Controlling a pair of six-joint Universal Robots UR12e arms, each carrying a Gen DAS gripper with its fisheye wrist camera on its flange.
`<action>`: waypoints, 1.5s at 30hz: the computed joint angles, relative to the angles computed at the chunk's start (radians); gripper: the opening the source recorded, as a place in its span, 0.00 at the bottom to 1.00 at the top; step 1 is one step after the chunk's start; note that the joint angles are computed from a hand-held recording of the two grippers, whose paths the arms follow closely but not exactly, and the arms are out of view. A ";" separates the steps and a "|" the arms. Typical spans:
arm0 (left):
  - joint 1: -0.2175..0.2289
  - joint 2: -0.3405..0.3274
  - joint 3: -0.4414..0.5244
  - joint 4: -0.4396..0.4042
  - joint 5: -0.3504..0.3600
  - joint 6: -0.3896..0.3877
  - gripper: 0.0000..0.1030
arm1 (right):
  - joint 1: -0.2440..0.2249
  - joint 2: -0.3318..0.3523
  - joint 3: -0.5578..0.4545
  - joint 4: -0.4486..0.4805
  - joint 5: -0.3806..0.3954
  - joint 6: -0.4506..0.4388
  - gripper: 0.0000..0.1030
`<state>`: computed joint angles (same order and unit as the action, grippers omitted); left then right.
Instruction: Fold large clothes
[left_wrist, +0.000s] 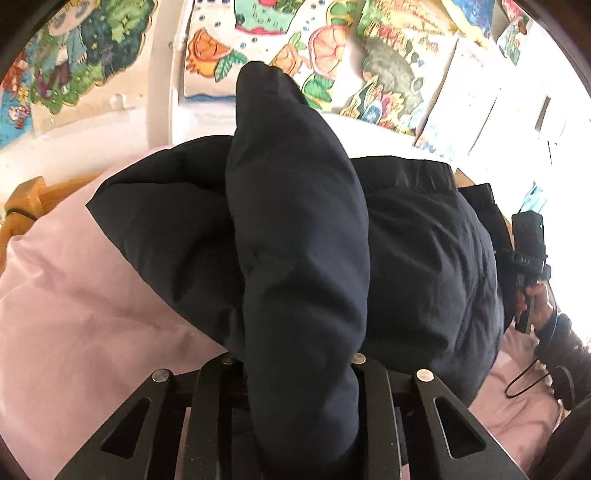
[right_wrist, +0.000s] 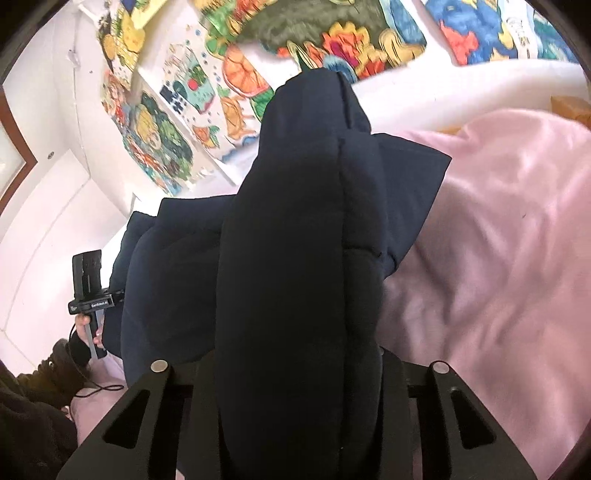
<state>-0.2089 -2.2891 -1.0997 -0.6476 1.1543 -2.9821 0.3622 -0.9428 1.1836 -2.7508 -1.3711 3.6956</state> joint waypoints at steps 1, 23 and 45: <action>-0.002 0.008 -0.008 0.005 0.000 -0.009 0.20 | 0.002 -0.007 0.006 -0.004 -0.006 0.001 0.26; -0.004 0.400 -0.421 0.072 -0.004 -0.099 0.18 | 0.201 -0.292 0.107 0.206 -0.300 0.124 0.23; -0.012 0.430 -0.587 0.026 0.025 -0.096 0.22 | 0.250 -0.386 0.326 0.311 -0.288 0.313 0.26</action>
